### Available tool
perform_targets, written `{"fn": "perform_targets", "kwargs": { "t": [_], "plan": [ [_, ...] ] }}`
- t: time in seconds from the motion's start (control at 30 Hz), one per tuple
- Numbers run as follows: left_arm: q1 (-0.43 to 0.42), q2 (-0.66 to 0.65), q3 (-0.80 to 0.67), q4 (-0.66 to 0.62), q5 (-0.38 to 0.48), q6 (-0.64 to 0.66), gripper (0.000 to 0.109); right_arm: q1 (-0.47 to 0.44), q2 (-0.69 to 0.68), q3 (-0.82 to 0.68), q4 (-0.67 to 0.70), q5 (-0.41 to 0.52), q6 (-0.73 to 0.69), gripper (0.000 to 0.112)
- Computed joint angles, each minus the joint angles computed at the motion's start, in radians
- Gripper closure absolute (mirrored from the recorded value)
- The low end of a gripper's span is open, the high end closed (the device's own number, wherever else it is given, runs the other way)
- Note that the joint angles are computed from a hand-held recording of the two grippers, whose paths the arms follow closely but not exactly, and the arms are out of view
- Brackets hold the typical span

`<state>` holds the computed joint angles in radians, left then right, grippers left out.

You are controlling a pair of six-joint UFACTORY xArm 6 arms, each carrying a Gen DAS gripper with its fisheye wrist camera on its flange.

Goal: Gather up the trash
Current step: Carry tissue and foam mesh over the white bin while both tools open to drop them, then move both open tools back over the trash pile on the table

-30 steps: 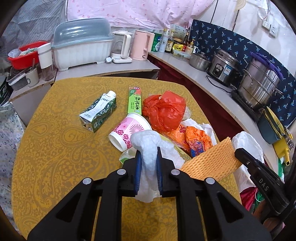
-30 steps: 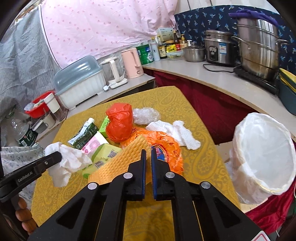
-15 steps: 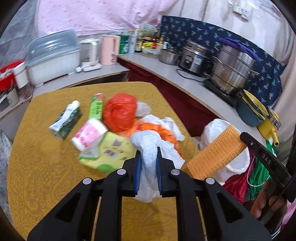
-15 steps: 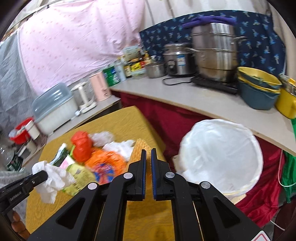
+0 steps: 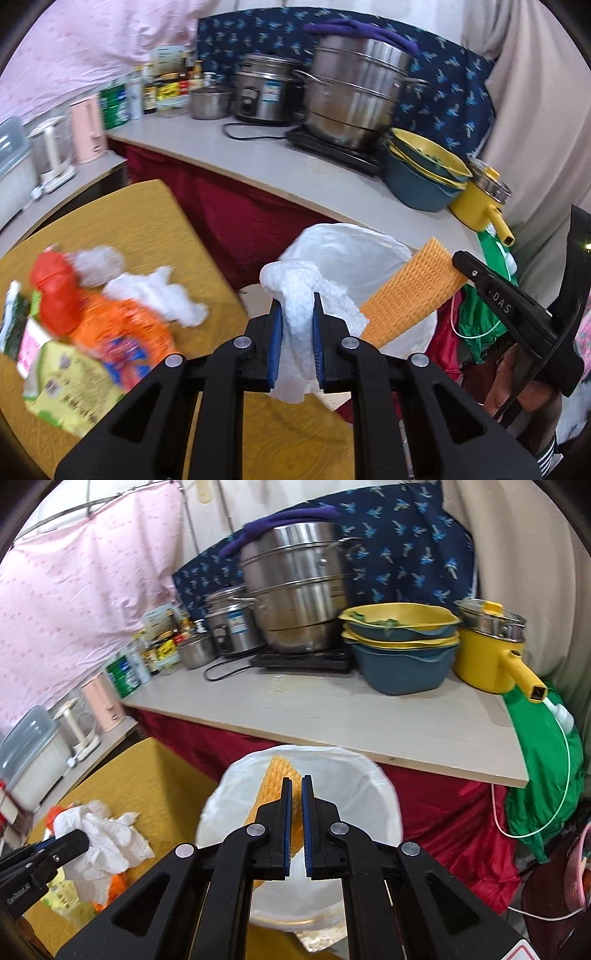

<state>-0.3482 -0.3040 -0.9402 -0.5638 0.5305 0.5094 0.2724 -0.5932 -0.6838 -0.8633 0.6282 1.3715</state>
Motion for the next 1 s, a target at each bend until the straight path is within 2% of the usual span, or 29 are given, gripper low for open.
{"fn": "perform_targets", "kwargs": {
  "t": [0.23, 0.57, 0.7, 0.73, 0.93, 1.0],
  "plan": [
    [-0.108, 0.153, -0.089, 0.049, -0.039, -0.038, 0.094, -0.121, 0.008, 0.04, 0.019, -0.057, -0.028, 0.107],
    [-0.147, 0.26, -0.149, 0.102, -0.051, -0.085, 0.092, -0.181, 0.062, 0.051, 0.063, -0.128, -0.04, 0.105],
    [-0.143, 0.268, -0.157, 0.116, -0.068, -0.117, 0.058, -0.184, 0.057, 0.051, 0.054, -0.136, -0.013, 0.098],
    [-0.144, 0.264, -0.152, 0.116, -0.084, -0.122, 0.052, -0.182, 0.055, 0.049, 0.049, -0.134, -0.007, 0.096],
    [-0.139, 0.237, -0.133, 0.16, -0.126, -0.163, 0.034, -0.151, 0.027, 0.035, 0.008, -0.099, 0.033, 0.075],
    [-0.131, 0.221, -0.123, 0.168, -0.136, -0.179, 0.032, -0.134, 0.014, 0.029, -0.011, -0.083, 0.048, 0.07]
  ]
}}
